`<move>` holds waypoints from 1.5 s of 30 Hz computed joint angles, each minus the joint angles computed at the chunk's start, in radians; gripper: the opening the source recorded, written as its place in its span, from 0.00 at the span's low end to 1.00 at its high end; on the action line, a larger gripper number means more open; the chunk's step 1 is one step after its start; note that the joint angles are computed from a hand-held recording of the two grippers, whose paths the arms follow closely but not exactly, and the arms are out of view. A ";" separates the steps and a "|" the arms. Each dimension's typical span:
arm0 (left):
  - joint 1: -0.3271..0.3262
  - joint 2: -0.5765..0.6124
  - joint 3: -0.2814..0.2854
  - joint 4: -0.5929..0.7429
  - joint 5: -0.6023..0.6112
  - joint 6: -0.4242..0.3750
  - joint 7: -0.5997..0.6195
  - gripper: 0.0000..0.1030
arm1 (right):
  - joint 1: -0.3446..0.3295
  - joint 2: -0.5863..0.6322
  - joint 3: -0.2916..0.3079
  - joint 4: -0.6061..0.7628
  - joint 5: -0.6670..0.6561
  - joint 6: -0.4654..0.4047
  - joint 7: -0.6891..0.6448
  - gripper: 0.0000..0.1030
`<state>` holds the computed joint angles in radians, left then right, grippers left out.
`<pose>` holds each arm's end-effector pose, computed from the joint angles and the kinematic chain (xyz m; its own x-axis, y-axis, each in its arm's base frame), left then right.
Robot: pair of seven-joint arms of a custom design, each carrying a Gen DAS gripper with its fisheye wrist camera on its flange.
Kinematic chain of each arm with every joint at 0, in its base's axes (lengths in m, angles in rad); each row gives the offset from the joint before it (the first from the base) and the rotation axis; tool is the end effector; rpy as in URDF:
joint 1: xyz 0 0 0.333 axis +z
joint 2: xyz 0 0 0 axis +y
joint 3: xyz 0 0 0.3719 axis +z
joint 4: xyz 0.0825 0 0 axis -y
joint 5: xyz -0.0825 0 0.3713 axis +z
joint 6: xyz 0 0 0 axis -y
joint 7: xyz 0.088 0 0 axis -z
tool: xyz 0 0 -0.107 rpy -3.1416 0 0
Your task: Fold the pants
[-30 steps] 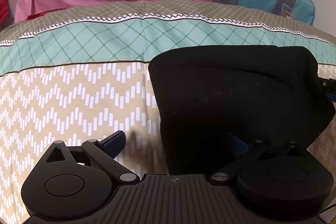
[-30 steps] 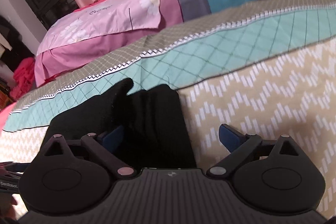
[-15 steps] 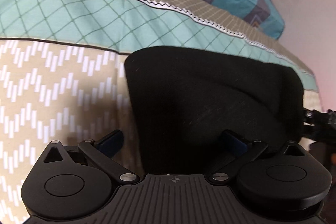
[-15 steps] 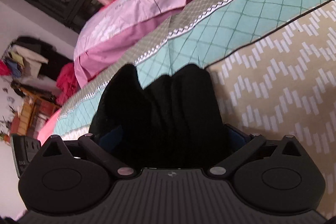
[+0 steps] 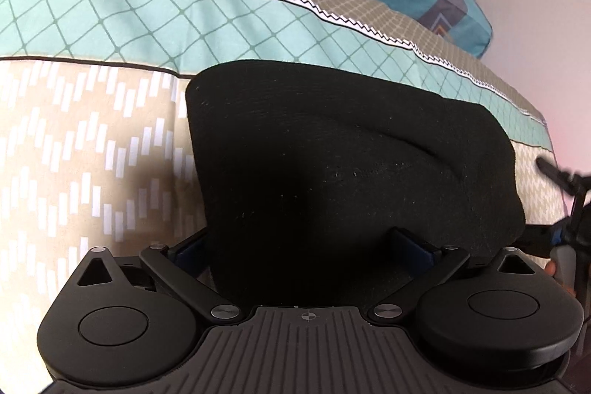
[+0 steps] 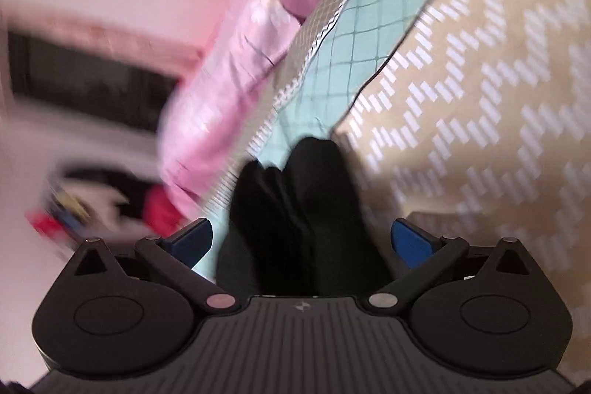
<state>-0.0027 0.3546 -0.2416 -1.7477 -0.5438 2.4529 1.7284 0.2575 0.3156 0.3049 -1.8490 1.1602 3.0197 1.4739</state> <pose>0.6711 -0.1451 0.4718 -0.0849 -0.8749 0.4768 -0.9512 -0.0714 -0.3003 0.6056 0.2731 0.4827 -0.1846 -0.5984 -0.7797 -0.7787 0.5730 -0.2554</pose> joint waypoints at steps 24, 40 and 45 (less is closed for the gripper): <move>-0.032 -0.047 -0.007 -0.065 0.055 0.134 -0.046 1.00 | 0.124 0.057 -0.144 0.119 -0.929 -0.167 0.526 0.49; -0.203 -0.560 0.042 -0.474 0.016 0.130 -0.132 1.00 | 0.081 -0.479 -0.025 -0.356 -0.289 -0.185 0.085 0.51; -0.239 -0.557 0.008 -0.557 0.183 0.057 -0.238 1.00 | -0.033 -0.554 0.075 -0.495 -0.733 -0.317 0.537 0.68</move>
